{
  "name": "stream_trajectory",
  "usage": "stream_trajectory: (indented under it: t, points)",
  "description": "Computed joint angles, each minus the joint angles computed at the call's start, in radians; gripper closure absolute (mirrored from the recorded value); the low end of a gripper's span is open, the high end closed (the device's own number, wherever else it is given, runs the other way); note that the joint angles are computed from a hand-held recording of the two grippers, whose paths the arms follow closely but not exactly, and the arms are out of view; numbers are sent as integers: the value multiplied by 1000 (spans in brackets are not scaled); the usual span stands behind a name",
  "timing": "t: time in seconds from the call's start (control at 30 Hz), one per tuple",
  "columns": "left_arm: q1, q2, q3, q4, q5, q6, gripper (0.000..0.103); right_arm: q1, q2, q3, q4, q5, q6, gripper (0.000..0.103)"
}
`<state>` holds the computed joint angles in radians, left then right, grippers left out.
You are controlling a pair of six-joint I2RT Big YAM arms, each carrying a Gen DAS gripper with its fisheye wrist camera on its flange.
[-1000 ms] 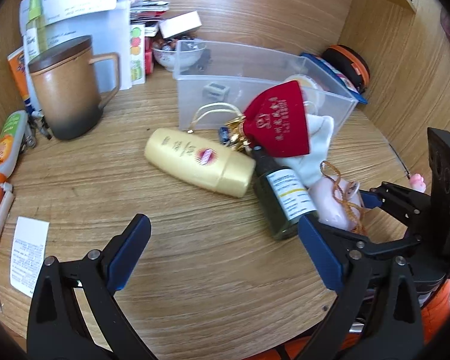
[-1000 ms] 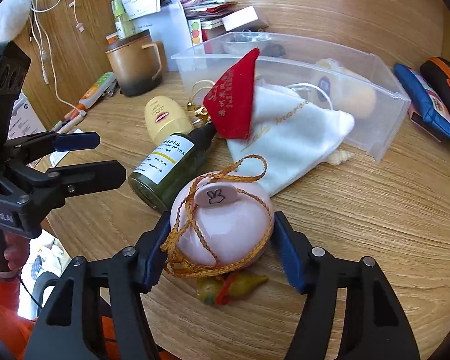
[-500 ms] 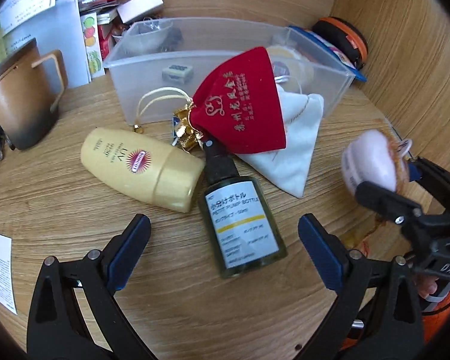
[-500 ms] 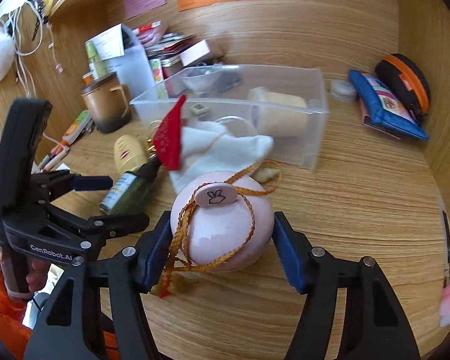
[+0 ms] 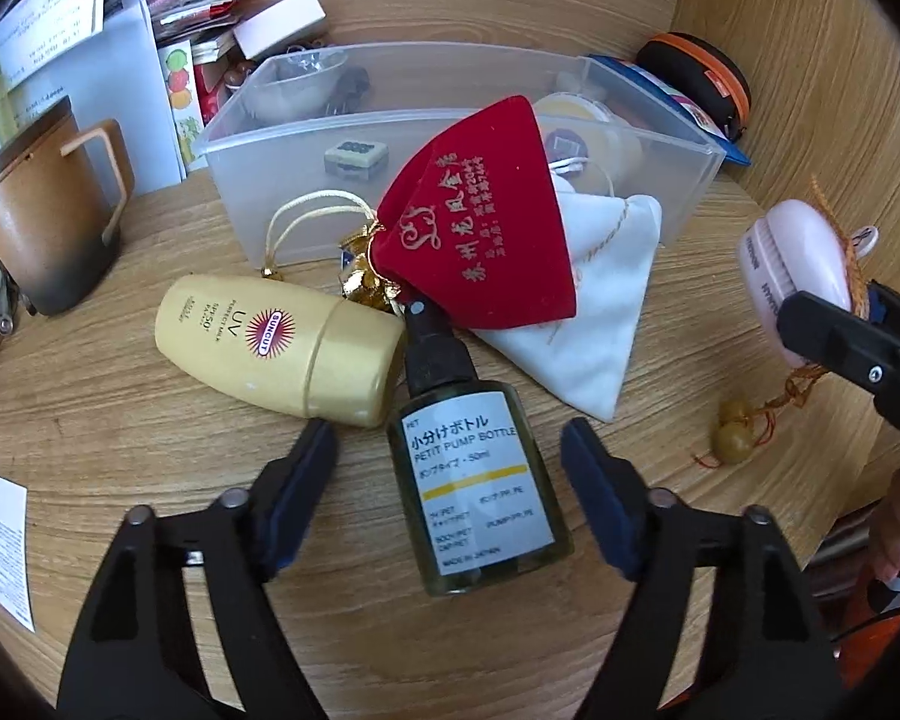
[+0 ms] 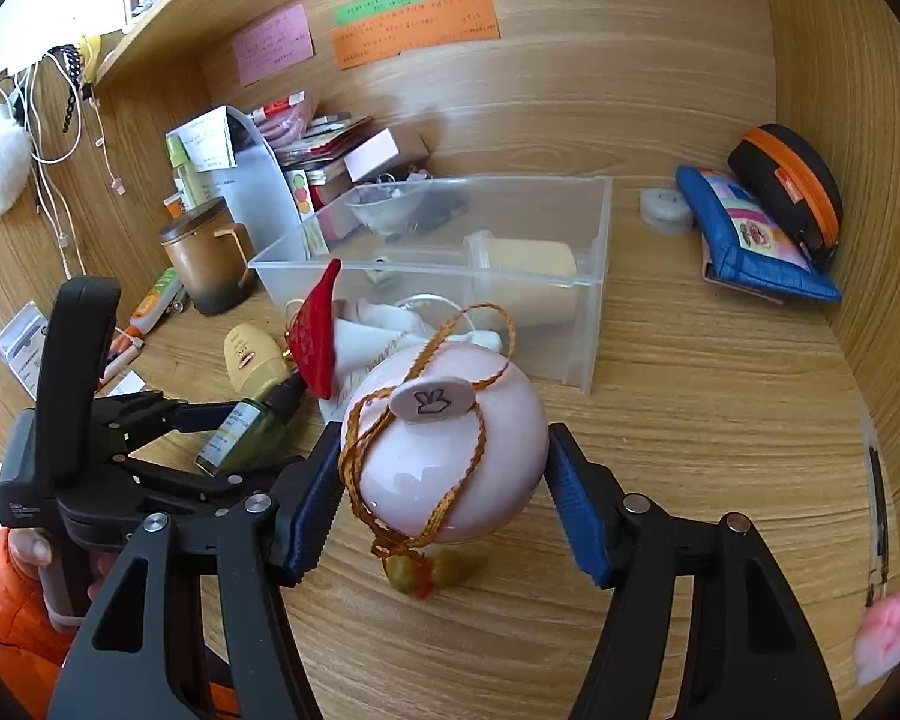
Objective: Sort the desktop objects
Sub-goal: 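Grasp the pink round fan with the right gripper while the left gripper grasps the green pump bottle, then lift the pink fan with the right gripper while the left gripper lifts the green bottle toward the bin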
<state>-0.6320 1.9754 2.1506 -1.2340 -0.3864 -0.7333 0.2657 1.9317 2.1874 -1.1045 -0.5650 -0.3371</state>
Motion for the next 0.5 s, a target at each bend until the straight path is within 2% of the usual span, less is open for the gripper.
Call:
stream_trajectory:
  t: [0.03, 0.1, 0.13, 0.33, 0.5]
  points:
    - [-1, 0, 0, -3, -7, 2, 38, 0, 0, 0, 2, 1, 1, 42]
    - [-3, -7, -7, -1, -12, 12, 56, 2, -2, -2, 10, 4, 5, 42]
    - [-3, -12, -13, 3, -10, 12, 59, 3, -2, -1, 14, 5, 10, 42]
    - [4, -60, -90, 74, 30, -6, 61, 5, 3, 18, 26, -11, 37, 42]
    - [2, -101, -148, 111, 25, -14, 62, 16, 24, 57, 6, -4, 43, 42]
